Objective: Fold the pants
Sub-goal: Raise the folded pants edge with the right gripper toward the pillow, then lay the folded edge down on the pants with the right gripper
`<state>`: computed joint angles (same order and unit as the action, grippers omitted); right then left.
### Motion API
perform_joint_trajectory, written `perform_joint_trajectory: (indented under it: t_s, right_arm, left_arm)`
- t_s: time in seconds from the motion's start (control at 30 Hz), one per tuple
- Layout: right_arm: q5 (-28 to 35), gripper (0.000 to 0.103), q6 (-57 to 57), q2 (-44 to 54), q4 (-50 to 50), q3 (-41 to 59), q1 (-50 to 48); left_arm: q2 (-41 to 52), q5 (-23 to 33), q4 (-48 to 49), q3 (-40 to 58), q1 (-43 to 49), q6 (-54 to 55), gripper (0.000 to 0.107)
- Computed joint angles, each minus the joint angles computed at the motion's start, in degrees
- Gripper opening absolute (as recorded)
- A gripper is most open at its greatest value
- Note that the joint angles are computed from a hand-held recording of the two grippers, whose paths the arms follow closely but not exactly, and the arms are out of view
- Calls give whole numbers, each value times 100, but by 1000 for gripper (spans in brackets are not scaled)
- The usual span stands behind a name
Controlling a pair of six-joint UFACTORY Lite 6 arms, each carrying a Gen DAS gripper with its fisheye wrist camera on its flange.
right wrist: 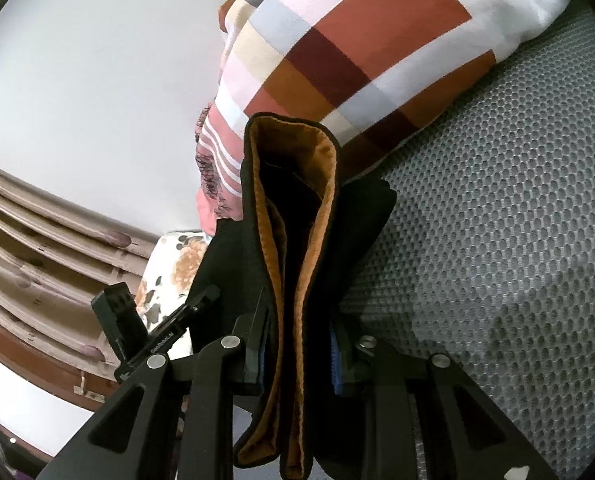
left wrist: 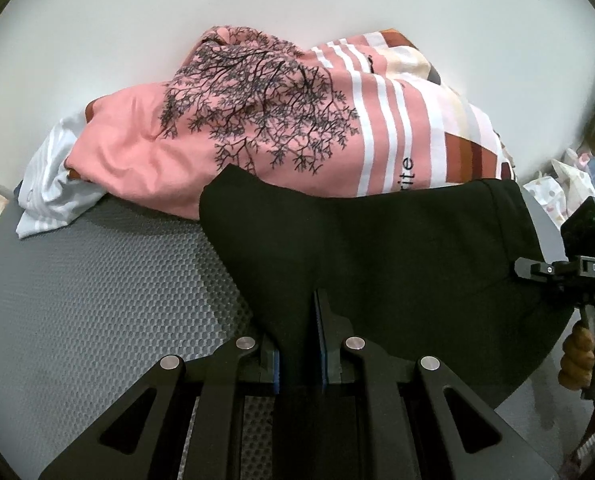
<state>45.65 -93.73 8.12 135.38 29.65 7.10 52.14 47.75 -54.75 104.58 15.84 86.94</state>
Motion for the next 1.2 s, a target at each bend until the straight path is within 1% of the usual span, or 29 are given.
perform_joint_trajectory:
  t_s: [0.07,0.17,0.27,0.3,0.4,0.47,0.53,0.67,0.77,1.03,1.2]
  right_arm:
    - [12,22,-60,-5,31,-74,-37]
    - [-188,22,-271,-26,163,-155,4]
    - [-323,23,-476,-8,332,-194,66]
    - [-453,23,-574,-22,405,-188,115]
    - [-855,24,-1010,-40,821,-162,348]
    - [-964,25,-1357,-6,1136,-181,445]
    - [-949,25,-1459,-17,1270,-215,485]
    - [-1249,26,-1891,-46,1866,-114,818]
    - [-1148,27,-1893,53,1914,-87,809]
    - [-1211,31,-2028,41,2174,-127,864]
    - [-1447,32,-2405,18,2708,-59,1106]
  left_arm:
    - [31,-69,-17,-28,2,4,13]
    - [79,-219,-66,-94,-14,67,14]
    - [66,-402,-259,-284,-20,322,16]
    - [47,-461,-358,-374,-17,453,16]
    - [34,-657,-678,-578,-29,826,18]
    - [70,-798,-922,-677,-59,1088,19]
    - [135,-883,-1191,-754,-47,1314,20]
    - [87,-992,-1489,-893,-46,1569,22]
    - [50,-1047,-1616,-987,-33,1710,25]
    - [29,-1196,-1788,-1063,-61,1832,31]
    - [-4,-1298,-1896,-1117,-69,1874,37]
